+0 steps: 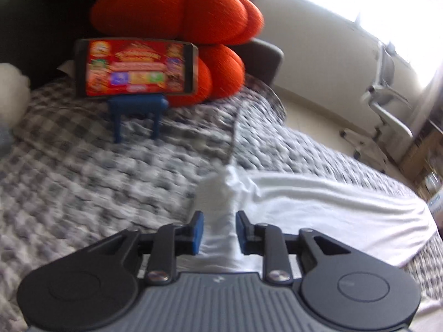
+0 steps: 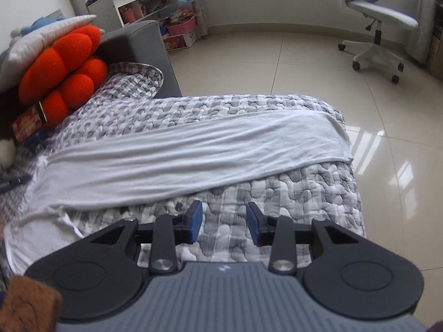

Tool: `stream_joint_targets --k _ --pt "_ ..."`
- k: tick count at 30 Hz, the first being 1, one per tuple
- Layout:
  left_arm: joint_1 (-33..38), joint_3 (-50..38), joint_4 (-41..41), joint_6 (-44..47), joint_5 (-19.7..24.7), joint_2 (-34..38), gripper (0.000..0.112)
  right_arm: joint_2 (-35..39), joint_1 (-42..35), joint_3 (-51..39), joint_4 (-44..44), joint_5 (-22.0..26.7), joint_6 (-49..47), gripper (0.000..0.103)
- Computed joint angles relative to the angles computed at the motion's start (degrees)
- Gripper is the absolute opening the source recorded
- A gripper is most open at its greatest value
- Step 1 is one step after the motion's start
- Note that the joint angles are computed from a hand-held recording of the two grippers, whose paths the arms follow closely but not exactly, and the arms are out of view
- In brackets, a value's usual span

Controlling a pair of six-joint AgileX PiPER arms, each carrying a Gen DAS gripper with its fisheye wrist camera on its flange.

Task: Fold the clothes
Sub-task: 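Move both grippers back over the garment waistband to regrasp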

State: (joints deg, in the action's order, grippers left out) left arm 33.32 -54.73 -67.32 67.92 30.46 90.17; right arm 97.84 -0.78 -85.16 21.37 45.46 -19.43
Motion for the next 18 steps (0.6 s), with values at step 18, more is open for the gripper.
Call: stream_joint_targets --k 18 --pt "5.7 6.9 -2.1 6.7 2.2 -2.0 0.037 23.0 29.7 -37.9 -8.7 11.6 -1.9 0.040"
